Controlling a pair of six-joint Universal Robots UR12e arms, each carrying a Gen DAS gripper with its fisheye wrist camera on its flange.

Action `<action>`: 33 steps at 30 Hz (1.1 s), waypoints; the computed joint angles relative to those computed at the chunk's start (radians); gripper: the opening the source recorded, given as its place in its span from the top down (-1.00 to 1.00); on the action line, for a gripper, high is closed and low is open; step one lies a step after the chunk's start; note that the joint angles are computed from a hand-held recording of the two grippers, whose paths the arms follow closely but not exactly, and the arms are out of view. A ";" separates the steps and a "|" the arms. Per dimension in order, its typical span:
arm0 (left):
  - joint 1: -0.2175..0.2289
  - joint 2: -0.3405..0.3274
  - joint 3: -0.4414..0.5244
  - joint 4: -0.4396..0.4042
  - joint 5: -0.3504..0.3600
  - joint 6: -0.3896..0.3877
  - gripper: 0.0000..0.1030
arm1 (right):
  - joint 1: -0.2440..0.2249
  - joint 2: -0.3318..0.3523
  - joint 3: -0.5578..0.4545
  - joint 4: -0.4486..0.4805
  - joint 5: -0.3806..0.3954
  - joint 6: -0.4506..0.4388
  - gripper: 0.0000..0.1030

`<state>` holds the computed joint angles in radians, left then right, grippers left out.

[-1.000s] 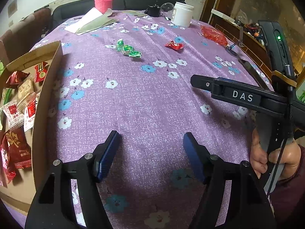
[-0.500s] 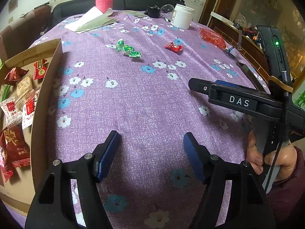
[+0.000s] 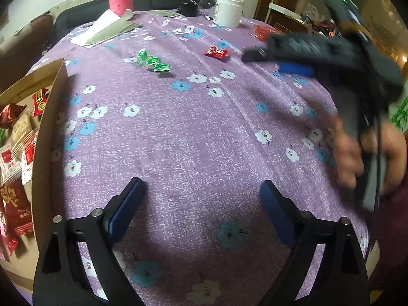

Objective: Organize snacks
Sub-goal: 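Grasp the small red candy with the right tool while the left tool grasps the green sweet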

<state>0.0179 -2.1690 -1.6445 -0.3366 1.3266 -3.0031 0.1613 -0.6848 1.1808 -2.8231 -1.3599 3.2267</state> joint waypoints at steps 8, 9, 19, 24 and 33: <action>0.004 -0.001 0.005 -0.023 -0.028 0.022 -0.99 | 0.033 0.113 -0.236 0.148 -0.076 -0.131 -0.29; 0.004 -0.001 0.006 -0.023 -0.028 0.022 -0.99 | 0.039 0.128 -0.264 0.163 -0.099 -0.149 -0.28; 0.007 -0.001 0.009 -0.027 -0.030 0.028 -0.99 | 0.046 0.173 -0.339 0.255 -0.153 -0.154 0.49; 0.004 -0.001 0.007 -0.023 -0.019 0.030 -0.99 | 0.037 0.116 -0.226 0.150 -0.115 -0.109 0.49; 0.033 0.006 0.006 -0.045 -0.116 -0.014 -0.97 | 0.016 0.031 -0.042 -0.031 -0.043 -0.023 0.49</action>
